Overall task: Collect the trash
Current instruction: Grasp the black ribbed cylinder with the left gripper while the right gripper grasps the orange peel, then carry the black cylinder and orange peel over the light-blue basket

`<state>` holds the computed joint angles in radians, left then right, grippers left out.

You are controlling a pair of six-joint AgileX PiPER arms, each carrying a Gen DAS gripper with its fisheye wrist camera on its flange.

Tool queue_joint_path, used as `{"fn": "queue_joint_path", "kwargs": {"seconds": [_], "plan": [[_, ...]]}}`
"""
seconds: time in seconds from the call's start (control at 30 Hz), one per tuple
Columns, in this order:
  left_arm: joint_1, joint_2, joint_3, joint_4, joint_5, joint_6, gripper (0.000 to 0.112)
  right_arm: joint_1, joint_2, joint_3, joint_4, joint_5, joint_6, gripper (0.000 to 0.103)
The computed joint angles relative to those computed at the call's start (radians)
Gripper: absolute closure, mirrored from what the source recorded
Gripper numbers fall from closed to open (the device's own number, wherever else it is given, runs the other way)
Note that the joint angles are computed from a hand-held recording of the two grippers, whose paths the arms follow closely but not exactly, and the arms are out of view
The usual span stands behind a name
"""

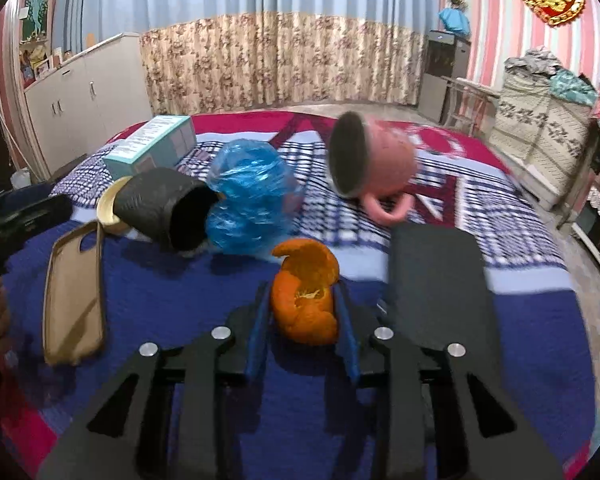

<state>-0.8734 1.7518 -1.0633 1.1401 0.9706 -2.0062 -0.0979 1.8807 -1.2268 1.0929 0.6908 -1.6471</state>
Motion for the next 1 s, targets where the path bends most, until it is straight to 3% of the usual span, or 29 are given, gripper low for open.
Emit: {"fn": "queue_joint_path", "kwargs": {"seconds": [0.2, 0.43, 0.47, 0.6, 0.63, 0.77, 1.0], "plan": [[0.059, 0.109, -0.147, -0.037, -0.104, 0.126, 0.015, -0.149, -0.041, 0.033, 0.036, 0.059, -0.051, 0.071], [0.119, 0.205, -0.280, -0.138, -0.139, 0.271, 0.015, -0.282, -0.047, 0.022, 0.047, 0.109, -0.061, 0.071], [0.132, 0.214, -0.294, -0.173, -0.155, 0.306, 0.017, -0.299, -0.046, 0.018, 0.049, 0.114, -0.059, 0.071], [0.161, 0.220, -0.298, -0.248, -0.209, 0.385, 0.041, -0.359, -0.045, 0.006, 0.058, 0.143, -0.052, 0.071], [0.162, 0.216, -0.294, -0.242, -0.213, 0.380, 0.041, -0.374, -0.046, 0.005, 0.061, 0.149, -0.054, 0.071], [0.122, 0.186, -0.271, -0.193, -0.182, 0.306, 0.042, -0.450, -0.040, -0.025, 0.066, 0.197, -0.048, 0.071], [-0.026, 0.179, -0.333, -0.136, 0.003, 0.243, 0.044, -0.566, -0.011, -0.096, 0.079, 0.253, -0.022, 0.071]]}}
